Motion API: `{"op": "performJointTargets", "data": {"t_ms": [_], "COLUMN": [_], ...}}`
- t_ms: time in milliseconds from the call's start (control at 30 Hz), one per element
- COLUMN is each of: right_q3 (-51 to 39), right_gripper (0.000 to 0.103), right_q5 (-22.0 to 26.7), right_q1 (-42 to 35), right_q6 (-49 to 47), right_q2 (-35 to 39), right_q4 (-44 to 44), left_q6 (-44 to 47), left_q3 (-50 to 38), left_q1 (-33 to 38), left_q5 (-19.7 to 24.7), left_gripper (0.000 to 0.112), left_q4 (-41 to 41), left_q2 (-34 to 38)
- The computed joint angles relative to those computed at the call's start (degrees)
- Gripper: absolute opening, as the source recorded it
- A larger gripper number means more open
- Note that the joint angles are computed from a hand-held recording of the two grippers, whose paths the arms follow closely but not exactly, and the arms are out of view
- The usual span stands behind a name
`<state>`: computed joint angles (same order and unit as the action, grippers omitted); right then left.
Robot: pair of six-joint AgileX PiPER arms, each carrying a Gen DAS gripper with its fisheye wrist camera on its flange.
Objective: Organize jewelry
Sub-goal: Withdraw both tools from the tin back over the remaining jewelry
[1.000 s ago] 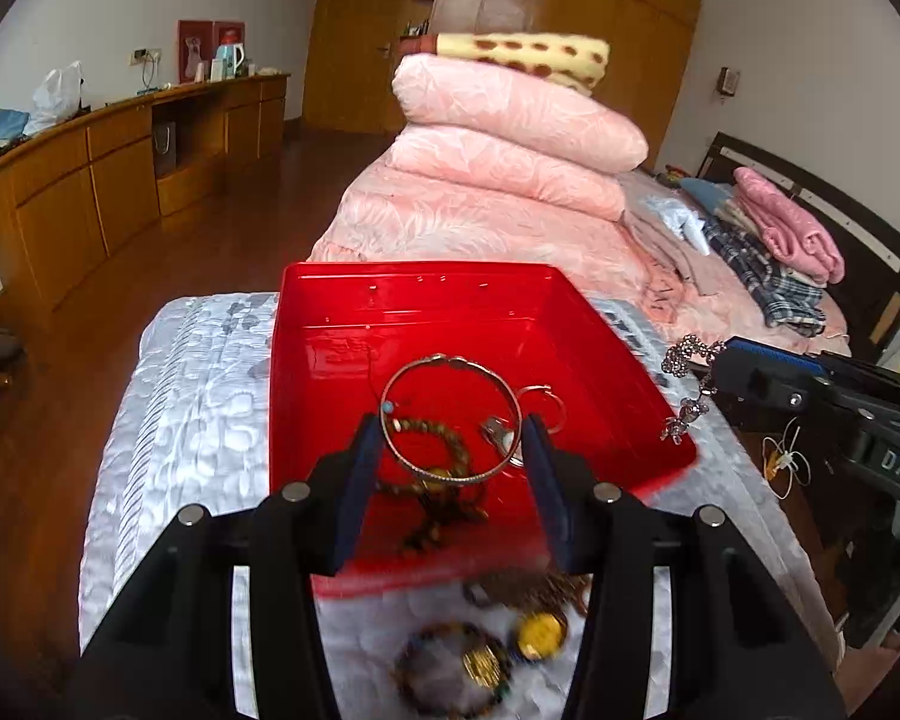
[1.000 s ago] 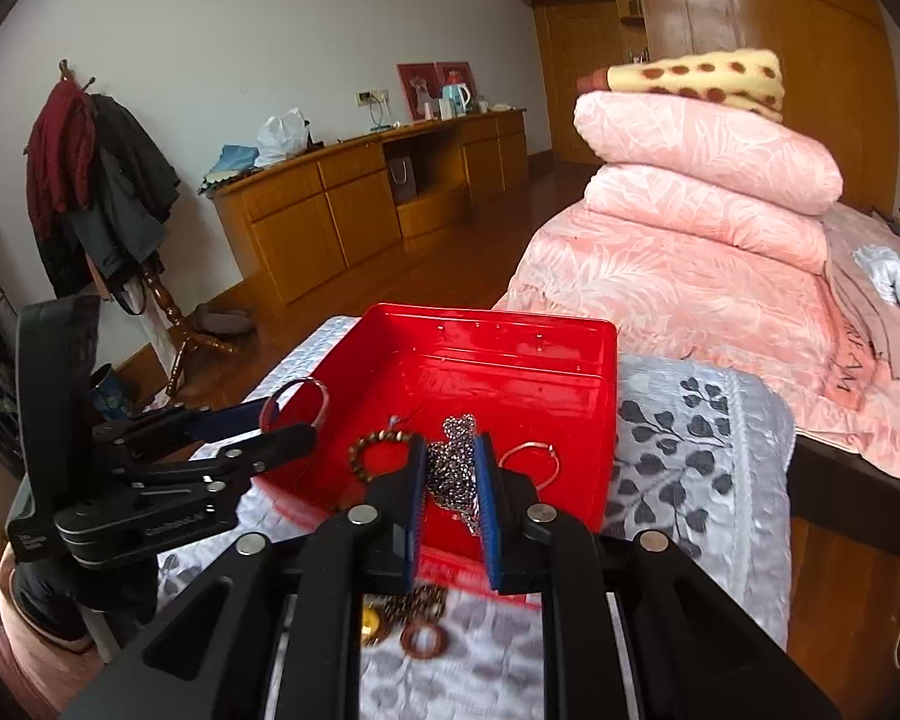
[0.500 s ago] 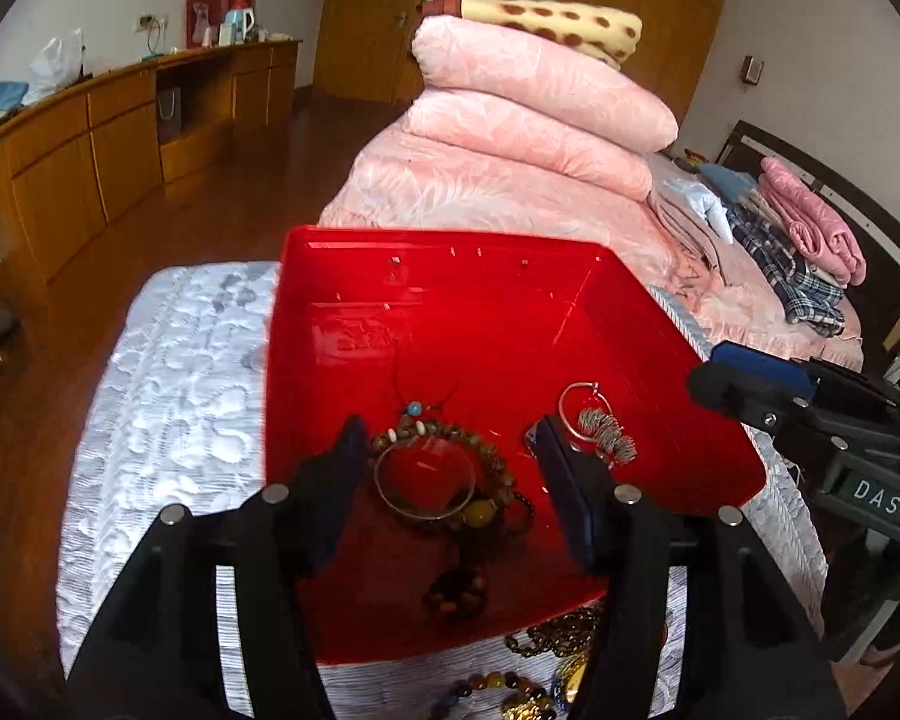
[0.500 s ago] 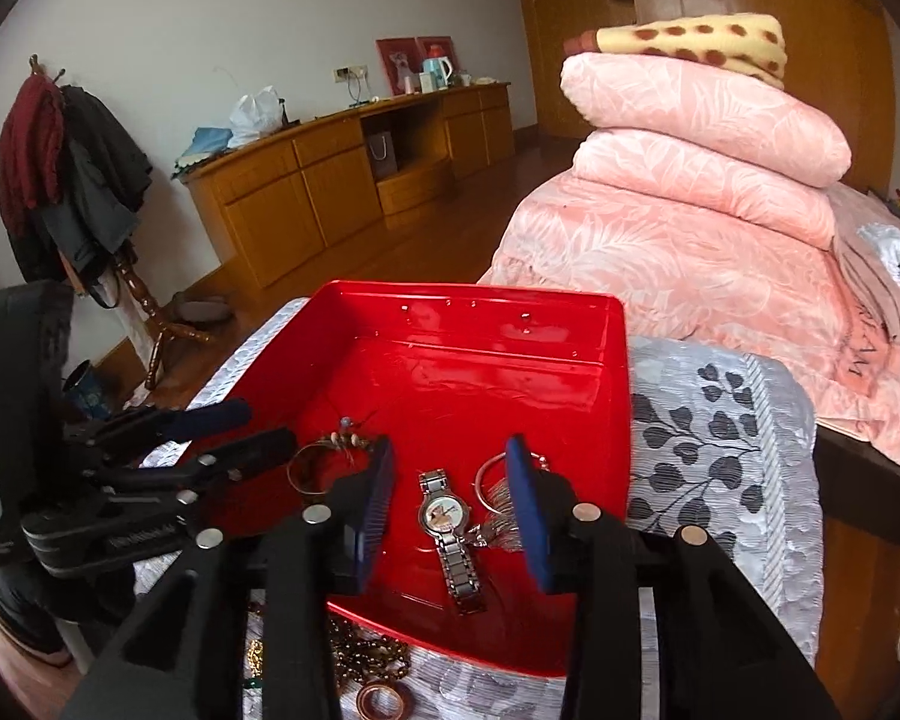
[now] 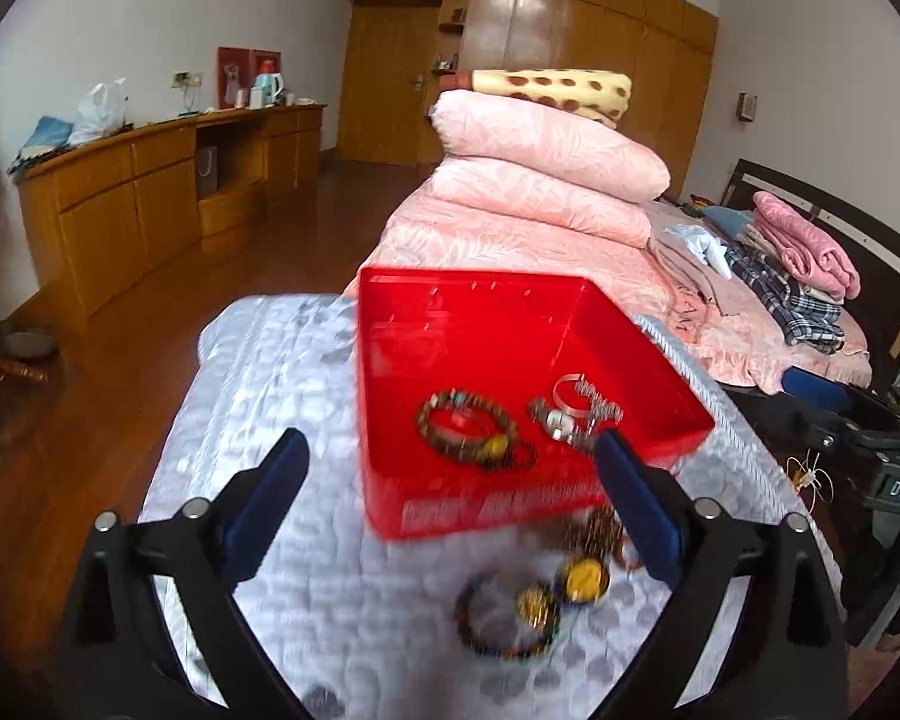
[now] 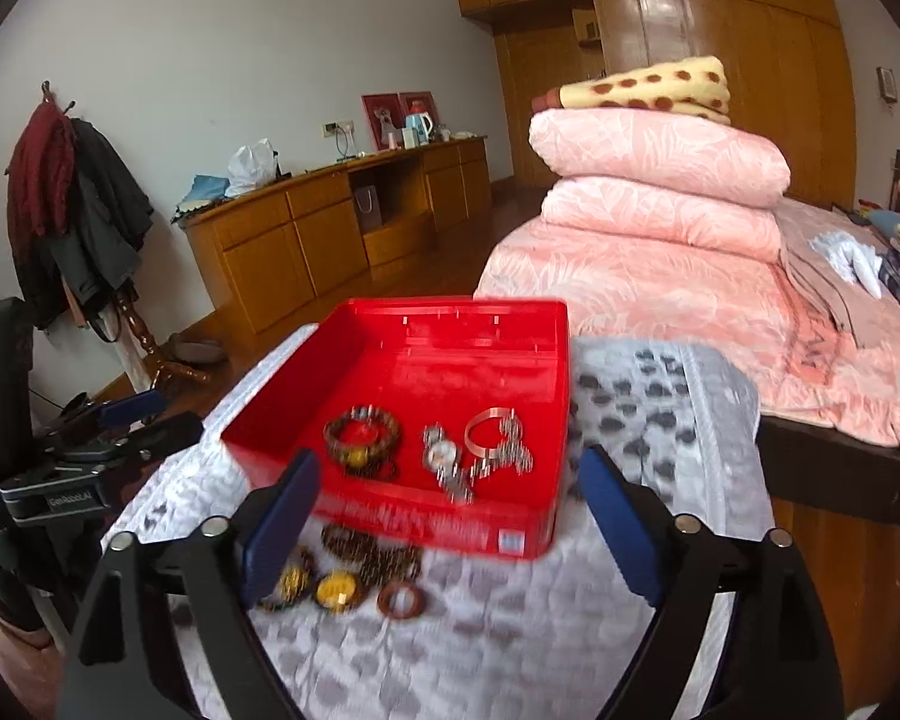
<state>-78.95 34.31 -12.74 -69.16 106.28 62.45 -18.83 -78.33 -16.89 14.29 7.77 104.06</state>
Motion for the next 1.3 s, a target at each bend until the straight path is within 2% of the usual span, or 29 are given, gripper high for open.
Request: {"op": "performJointTargets", "data": {"t_ms": [300, 500, 600, 667, 767, 1000, 1300], "right_q3": [8.1, 10.6, 12.5, 13.2, 13.3, 13.3, 13.0], "right_gripper": [0.091, 0.094, 0.094, 0.094, 0.094, 0.094, 0.094], "right_q5": [-1.5, -2.4, -4.6, -4.9, -4.5, -5.2, -5.4], "right_q1": [-0.5, 0.3, 1.2, 1.3, 1.5, 2.3, 2.9], "right_q6": [-0.7, 2.3, 0.9, 0.4, 0.5, 0.7, 0.1], "right_q2": [-2.6, -1.9, -2.4, -2.4, -1.9, -0.9, -0.2], "right_q4": [-0.4, -3.2, -3.3, -2.9, -3.2, -3.9, -3.5], "left_q6": [-5.3, -7.3, -14.4, -16.6, -15.2, -15.9, -5.3], "left_q3": [11.4, 14.0, 14.6, 14.8, 14.9, 11.8, 5.9], "left_q1": [-0.2, -1.2, -2.6, -3.1, -3.4, -3.6, -1.8], "left_q5": [-2.4, -2.0, -1.3, -1.0, -1.0, 1.5, 4.4], "left_gripper": [0.096, 0.096, 0.096, 0.096, 0.096, 0.096, 0.095], "left_q4": [2.9, 4.0, 11.5, 13.8, 11.6, 12.5, 2.1], "left_q2": [-4.5, -4.2, -3.6, -3.1, -2.4, 0.2, 4.9]}}
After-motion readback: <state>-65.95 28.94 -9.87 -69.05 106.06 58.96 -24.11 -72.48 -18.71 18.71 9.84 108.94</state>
